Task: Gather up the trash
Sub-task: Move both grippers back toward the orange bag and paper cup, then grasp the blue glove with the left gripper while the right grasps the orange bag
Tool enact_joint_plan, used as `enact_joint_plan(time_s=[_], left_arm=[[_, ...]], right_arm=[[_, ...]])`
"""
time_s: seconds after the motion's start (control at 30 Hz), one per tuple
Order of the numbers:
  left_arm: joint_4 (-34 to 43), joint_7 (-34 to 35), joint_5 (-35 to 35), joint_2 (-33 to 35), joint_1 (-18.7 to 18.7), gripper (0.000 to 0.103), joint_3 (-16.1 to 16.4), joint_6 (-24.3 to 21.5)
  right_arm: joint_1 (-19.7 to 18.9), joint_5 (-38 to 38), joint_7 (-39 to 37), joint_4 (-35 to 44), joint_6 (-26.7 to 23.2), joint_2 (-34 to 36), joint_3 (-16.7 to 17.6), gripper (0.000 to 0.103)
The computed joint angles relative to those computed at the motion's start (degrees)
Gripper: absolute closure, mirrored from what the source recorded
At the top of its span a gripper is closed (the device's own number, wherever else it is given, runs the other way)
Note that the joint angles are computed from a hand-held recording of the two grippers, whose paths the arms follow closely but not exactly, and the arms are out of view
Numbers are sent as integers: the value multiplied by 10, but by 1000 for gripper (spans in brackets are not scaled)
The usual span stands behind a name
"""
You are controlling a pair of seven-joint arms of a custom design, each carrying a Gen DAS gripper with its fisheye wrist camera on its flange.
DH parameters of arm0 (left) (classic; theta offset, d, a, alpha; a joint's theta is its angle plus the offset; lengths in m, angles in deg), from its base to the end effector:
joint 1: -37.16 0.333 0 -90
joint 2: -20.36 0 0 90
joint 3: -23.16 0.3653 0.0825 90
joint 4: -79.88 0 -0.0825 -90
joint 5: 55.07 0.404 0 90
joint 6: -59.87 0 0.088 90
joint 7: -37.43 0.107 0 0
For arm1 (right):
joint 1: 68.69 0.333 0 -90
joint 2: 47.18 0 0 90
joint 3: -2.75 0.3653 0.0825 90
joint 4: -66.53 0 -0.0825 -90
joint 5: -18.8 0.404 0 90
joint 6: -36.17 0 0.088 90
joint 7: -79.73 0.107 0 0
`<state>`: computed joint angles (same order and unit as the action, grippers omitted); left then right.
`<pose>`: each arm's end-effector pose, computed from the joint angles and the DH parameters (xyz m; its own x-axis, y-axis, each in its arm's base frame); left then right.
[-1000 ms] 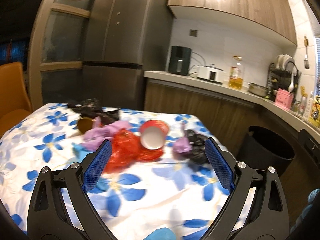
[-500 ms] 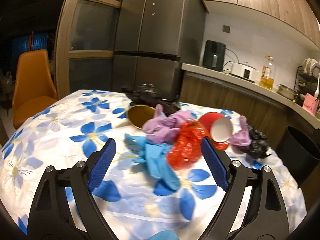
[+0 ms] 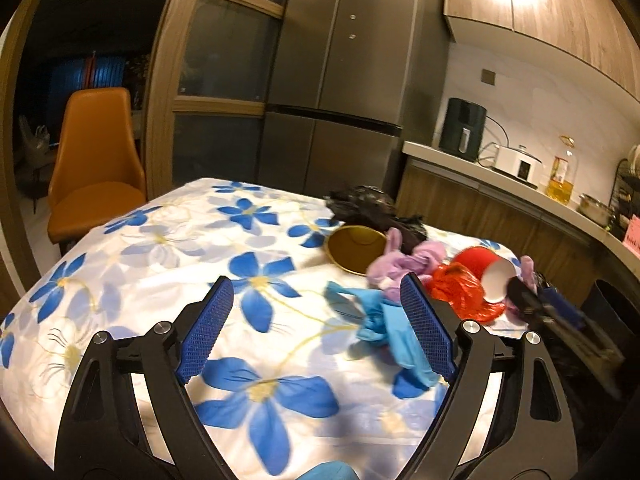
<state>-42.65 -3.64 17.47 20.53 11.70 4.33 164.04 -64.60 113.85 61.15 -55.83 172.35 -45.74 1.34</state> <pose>0.4476 -0.3269 0.4682 0.7189 -0.6716 0.1792 -0.1413 -0.3937 -0.9083 0.5874 0.0381 0.4639 0.7209 -0.6764 -0.1509 -0.3460 -0.1625 -0.9241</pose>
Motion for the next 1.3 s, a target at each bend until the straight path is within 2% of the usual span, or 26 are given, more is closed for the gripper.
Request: enact_joint_plan(time_s=[0.13, 0.23, 0.33, 0.37, 0.47, 0.67, 1.03, 1.13, 1.23, 1.27, 1.3], left_arm=[[-17, -11, -2, -16, 4, 19, 0, 7], [-25, -12, 0, -23, 7, 19, -1, 15], [-30, -13, 3, -26, 11, 19, -1, 26], [-30, -13, 4, -26, 12, 19, -2, 27], [-30, -11, 5, -25, 14, 19, -2, 33], [-25, -11, 9, -21, 15, 20, -3, 38], [14, 4, 22, 24, 23, 26, 16, 111], [27, 10, 17, 38, 30, 33, 27, 145], [35, 32, -8, 50, 41, 44, 38, 187], [38, 43, -19, 55, 43, 50, 41, 195], [39, 51, -25, 57, 45, 60, 43, 203]], right_arm=[[14, -33, 25, 16, 27, 20, 13, 46], [20, -59, 55, 27, 42, 32, 19, 57], [24, -100, 82, 34, 51, 41, 24, 74], [24, -103, 82, 35, 50, 43, 25, 82], [18, -94, 59, 28, 31, 34, 24, 96], [2, -51, -4, -9, -23, -9, 3, 97], [-37, -13, 6, -20, -84, -41, -38, 97], [-47, -10, 9, -18, -96, -42, -45, 97], [-54, -8, 5, -16, -101, -43, -48, 97], [-56, -7, 5, -15, -102, -42, -49, 97], [-58, -6, 6, -13, -103, -42, -50, 97]])
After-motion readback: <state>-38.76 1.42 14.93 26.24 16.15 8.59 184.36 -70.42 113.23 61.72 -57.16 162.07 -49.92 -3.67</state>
